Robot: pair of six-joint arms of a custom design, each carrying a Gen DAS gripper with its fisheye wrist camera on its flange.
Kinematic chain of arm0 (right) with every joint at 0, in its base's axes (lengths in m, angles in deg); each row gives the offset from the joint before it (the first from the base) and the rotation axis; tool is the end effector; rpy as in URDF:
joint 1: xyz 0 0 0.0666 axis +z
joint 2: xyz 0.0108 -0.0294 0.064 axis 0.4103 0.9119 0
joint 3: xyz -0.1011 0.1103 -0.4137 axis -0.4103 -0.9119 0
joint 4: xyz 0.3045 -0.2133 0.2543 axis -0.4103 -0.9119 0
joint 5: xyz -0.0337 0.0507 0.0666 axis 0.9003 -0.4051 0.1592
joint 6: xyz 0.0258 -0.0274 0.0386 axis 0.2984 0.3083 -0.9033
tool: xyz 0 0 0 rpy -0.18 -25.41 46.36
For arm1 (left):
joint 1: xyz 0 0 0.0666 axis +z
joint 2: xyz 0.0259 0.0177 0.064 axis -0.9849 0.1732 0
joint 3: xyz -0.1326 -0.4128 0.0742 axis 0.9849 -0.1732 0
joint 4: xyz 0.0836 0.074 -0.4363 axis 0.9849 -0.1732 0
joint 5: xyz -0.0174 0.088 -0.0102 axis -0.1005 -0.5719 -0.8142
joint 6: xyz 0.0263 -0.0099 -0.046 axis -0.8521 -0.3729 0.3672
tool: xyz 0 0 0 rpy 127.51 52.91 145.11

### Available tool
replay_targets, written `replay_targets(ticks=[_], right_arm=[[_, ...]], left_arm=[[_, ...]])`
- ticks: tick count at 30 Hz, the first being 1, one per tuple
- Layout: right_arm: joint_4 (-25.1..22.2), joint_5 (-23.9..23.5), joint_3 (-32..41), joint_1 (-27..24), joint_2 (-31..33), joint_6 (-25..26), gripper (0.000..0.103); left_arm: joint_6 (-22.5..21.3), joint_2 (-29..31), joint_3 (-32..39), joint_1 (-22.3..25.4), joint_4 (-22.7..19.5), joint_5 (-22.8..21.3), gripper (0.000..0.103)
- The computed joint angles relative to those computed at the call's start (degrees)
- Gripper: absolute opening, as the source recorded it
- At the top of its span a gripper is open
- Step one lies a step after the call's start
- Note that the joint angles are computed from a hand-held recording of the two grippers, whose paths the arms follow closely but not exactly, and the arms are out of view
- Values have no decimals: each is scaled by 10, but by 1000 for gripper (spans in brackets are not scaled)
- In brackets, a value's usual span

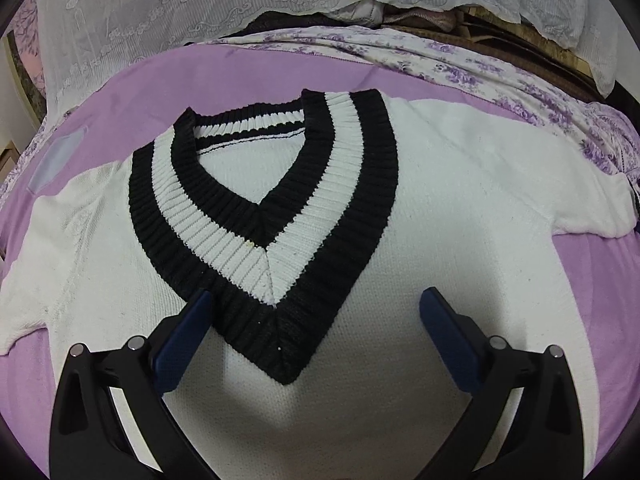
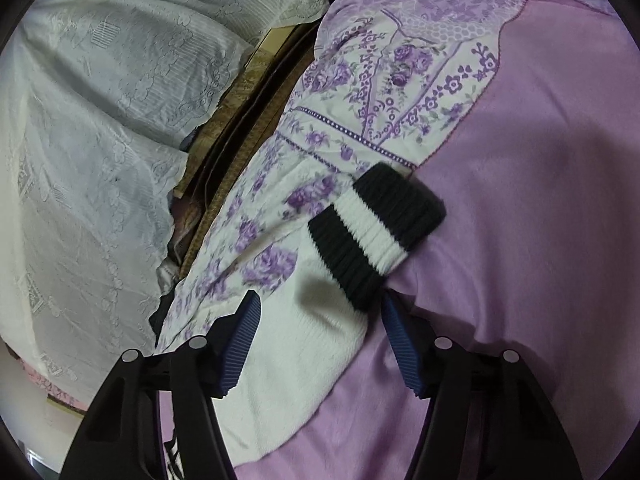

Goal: Fold small clothes
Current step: 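Carry the held cuff with the right gripper across the sweater body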

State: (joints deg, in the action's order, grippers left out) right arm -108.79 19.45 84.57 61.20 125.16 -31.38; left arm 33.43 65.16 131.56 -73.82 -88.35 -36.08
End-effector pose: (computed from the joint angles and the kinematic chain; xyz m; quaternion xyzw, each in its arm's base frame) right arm 0.2302 0.1422 0.3598 0.5638 0.6797 0.1671 0.4384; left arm 0.4005 0.0339 0.3654 0.2025 0.9309 -0.0397 0.3013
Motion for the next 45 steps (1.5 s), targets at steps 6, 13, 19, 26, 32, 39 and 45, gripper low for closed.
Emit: replay_targets(ticks=[6, 13, 19, 26, 32, 39, 45], right_arm=[[-19, 12, -4, -3, 17, 14, 24], [-28, 79, 13, 43, 16, 43, 12], [-66, 126, 56, 82, 40, 71, 11], [-93, 155, 109, 116, 85, 108, 11], [-93, 153, 164, 131, 134, 153, 11], [-62, 137, 234, 131, 196, 225, 11], [-40, 122, 292, 137, 250, 273, 11]], left_arm=[[1, -1, -2, -1, 4, -1, 99], [-37, 16, 28, 22, -45, 35, 99], [-15, 52, 83, 74, -30, 19, 99], [-17, 117, 138, 148, 12, -25, 99], [29, 181, 192, 202, -9, -11, 99], [16, 169, 167, 190, 38, -46, 99], [21, 163, 164, 192, 31, -47, 99]])
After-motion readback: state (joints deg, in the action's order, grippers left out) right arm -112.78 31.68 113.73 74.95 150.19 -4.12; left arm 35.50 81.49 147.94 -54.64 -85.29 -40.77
